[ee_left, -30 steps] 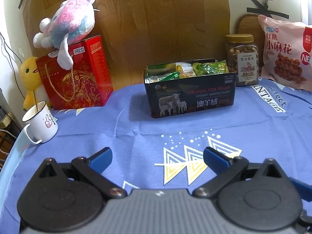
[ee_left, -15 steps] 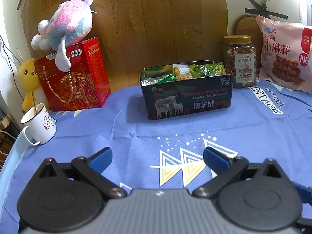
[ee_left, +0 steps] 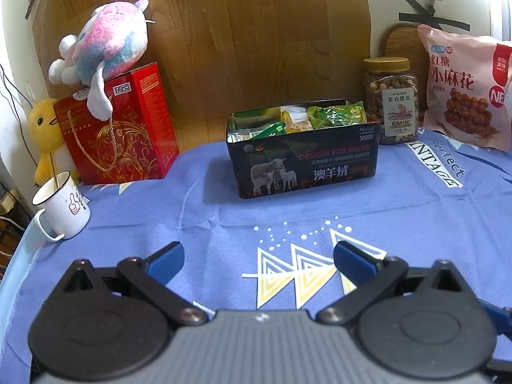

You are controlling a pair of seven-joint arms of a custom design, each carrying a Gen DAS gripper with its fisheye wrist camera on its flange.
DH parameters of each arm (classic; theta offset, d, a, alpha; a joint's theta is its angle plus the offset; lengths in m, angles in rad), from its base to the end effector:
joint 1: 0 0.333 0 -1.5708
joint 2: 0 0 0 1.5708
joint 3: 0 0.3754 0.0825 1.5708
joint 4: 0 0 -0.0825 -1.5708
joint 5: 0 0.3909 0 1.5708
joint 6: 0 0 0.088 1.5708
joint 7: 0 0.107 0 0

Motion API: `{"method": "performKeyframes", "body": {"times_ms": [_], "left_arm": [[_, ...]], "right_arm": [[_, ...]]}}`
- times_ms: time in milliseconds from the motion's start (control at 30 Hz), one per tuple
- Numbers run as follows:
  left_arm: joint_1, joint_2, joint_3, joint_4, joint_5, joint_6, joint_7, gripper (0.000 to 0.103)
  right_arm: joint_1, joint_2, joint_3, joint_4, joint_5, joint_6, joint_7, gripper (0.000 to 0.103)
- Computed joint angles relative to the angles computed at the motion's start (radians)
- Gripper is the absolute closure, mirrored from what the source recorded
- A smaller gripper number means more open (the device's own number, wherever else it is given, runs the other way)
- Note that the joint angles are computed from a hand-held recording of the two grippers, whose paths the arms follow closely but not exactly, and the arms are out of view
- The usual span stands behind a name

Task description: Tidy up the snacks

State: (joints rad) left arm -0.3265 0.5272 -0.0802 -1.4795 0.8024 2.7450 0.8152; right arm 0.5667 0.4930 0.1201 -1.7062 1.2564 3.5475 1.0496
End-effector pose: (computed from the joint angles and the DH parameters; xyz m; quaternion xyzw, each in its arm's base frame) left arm 0.7122 -0.3215 0.4968 -0.5538 0.7173 -0.2782 0.3184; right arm 0.6157 0.3320 0.4503 -0.5067 0.6877 -0.1868 0.4852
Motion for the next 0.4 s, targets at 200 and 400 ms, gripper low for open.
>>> {"method": "performKeyframes", "body": {"times_ms": [200, 400], "left_arm": [[0.000, -0.001, 0.001, -0.002, 0.003, 0.011, -0.008, 0.000], [0.012, -0.007, -0.005, -0.022, -0.016, 0.068, 0.020, 0.000]], "right_arm": [[-0.002, -0.001, 0.001, -0.006, -0.010, 0.003, 0.010, 0.033], [0.019, 0.001, -0.020, 0.007, 0.032, 0.008, -0.036, 0.033]]}}
